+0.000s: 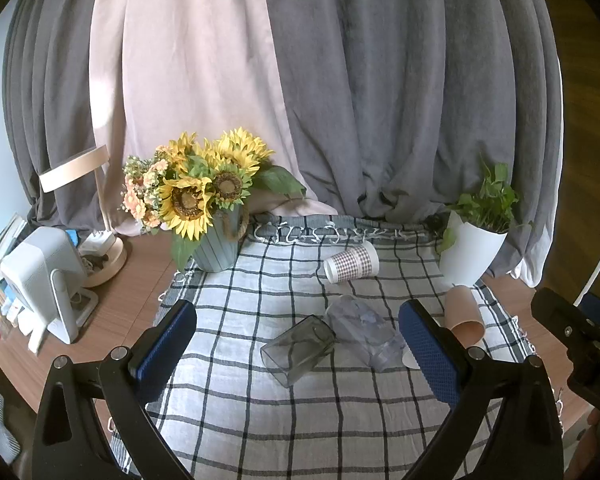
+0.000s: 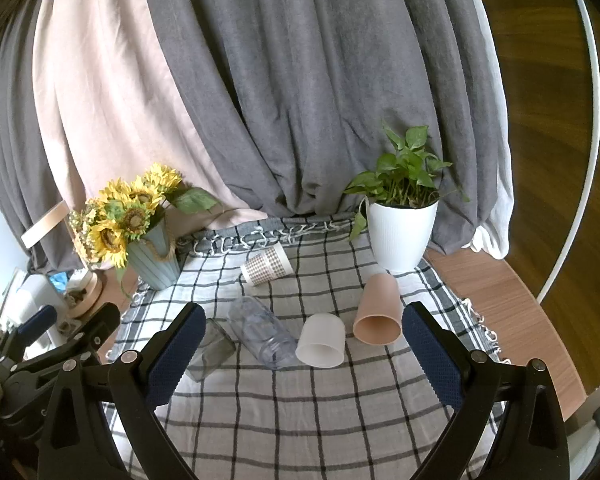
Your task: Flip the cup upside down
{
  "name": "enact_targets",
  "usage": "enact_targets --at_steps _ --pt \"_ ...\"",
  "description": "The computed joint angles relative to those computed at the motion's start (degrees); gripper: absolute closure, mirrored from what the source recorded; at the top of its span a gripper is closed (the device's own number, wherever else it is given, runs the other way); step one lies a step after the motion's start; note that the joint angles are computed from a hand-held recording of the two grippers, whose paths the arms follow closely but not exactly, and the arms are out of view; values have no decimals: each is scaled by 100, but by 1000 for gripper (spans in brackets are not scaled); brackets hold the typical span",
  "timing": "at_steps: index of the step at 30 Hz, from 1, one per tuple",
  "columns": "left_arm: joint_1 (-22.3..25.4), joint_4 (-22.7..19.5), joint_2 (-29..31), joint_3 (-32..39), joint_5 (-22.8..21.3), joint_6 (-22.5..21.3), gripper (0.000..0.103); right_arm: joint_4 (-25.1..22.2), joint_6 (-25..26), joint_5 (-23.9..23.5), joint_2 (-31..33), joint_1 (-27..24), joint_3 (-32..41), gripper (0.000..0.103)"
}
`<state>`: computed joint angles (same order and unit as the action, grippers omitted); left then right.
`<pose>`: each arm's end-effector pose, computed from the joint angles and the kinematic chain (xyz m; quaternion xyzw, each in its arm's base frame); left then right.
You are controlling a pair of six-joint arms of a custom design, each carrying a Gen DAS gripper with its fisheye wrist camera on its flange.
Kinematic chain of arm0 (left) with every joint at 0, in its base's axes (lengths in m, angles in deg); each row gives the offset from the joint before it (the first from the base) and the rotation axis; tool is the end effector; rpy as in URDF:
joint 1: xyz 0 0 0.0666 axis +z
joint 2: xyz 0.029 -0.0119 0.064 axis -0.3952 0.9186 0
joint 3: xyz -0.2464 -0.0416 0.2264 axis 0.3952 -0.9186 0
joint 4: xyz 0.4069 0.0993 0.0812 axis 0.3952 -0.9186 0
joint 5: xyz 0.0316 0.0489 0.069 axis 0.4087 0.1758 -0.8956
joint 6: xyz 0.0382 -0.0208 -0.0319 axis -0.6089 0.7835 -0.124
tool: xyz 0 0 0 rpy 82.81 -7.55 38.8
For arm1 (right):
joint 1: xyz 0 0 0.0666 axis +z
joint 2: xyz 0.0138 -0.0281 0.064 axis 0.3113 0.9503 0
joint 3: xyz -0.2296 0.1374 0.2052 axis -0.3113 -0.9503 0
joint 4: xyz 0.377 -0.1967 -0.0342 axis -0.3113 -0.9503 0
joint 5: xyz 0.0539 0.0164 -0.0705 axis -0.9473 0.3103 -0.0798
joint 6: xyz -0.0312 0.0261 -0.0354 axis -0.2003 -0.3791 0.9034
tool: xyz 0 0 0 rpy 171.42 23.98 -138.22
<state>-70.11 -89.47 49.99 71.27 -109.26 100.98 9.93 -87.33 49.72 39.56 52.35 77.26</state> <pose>0.3372 -0.3299 0.6189 0.0128 0.8782 -0.0194 0.4778 0.3296 0.2055 0.6192 0.0358 0.8815 0.0517 0.4679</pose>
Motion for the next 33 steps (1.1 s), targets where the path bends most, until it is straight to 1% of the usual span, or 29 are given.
enact_targets --at_steps 16,33 --pt "-4 -68 16 15 11 31 0 1 -15 19 -2 10 -10 4" --pt "63 -213 160 190 158 78 0 1 -4 -38 -12 -19 -38 4"
